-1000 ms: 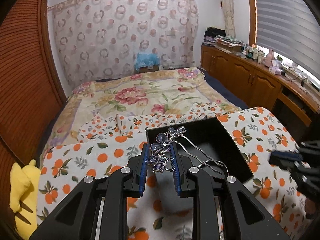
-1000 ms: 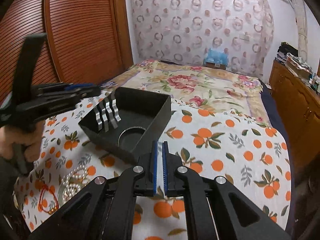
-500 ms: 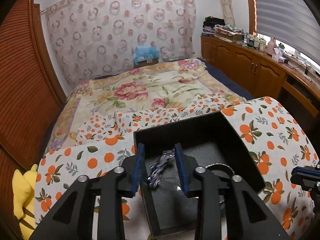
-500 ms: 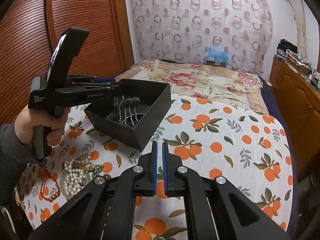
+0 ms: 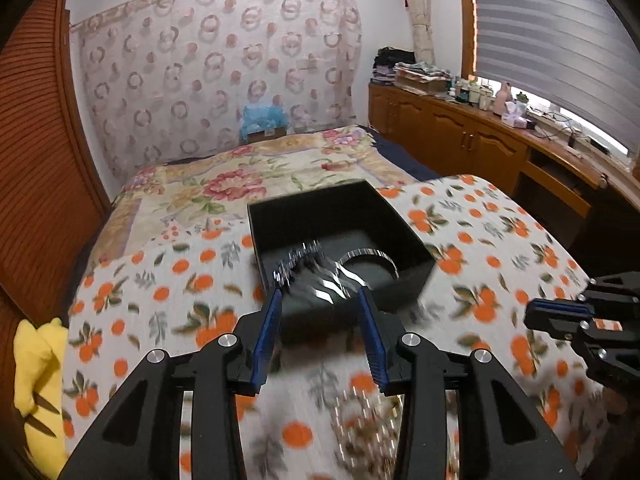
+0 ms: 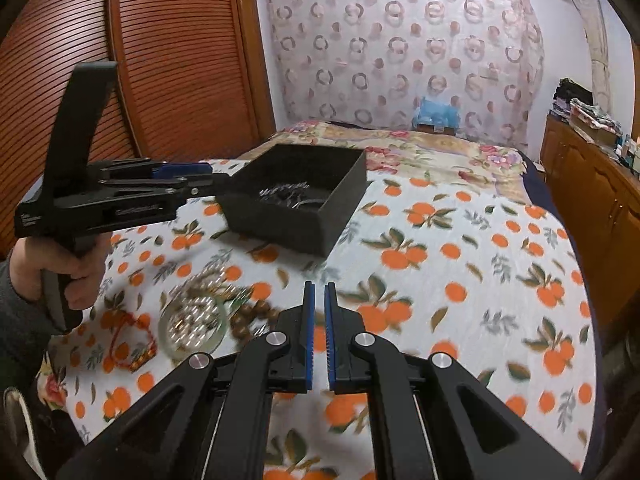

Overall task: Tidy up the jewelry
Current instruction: 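Lower the left tool and grasp a pearl necklace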

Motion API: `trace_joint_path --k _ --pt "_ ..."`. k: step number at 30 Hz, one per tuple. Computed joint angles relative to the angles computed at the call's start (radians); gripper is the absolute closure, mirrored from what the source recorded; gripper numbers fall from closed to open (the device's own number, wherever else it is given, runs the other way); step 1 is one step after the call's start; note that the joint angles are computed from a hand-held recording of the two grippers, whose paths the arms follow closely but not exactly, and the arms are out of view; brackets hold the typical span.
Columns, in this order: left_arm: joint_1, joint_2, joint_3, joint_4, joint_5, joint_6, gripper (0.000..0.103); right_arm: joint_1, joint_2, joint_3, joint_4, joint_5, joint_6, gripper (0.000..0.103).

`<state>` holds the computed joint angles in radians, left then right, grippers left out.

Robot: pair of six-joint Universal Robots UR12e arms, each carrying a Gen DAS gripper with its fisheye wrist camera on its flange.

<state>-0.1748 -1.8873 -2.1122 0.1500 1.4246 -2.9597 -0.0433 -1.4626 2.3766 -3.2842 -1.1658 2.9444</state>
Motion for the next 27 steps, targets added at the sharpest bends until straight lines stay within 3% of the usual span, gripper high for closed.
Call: trace_joint_path --k 8,12,24,27 --pt "0.027 0.051 -0.103 0.008 -0.044 -0.001 0.065 0.016 -0.032 0.069 -0.034 -0.019 0.031 0.092" --pt "0.042 0.069 -0.142 0.004 -0.068 -0.018 0.065 0.019 -0.048 0.099 -0.044 -0.028 0.032 0.076" --pt "0.050 0.065 -0.149 -0.074 -0.101 -0.052 0.065 0.035 -0.051 0.134 -0.041 -0.025 0.037 0.075" --pt "0.050 0.059 -0.135 -0.108 -0.120 -0.062 0.059 0.041 -0.046 0.135 -0.044 -0.033 0.036 0.075"
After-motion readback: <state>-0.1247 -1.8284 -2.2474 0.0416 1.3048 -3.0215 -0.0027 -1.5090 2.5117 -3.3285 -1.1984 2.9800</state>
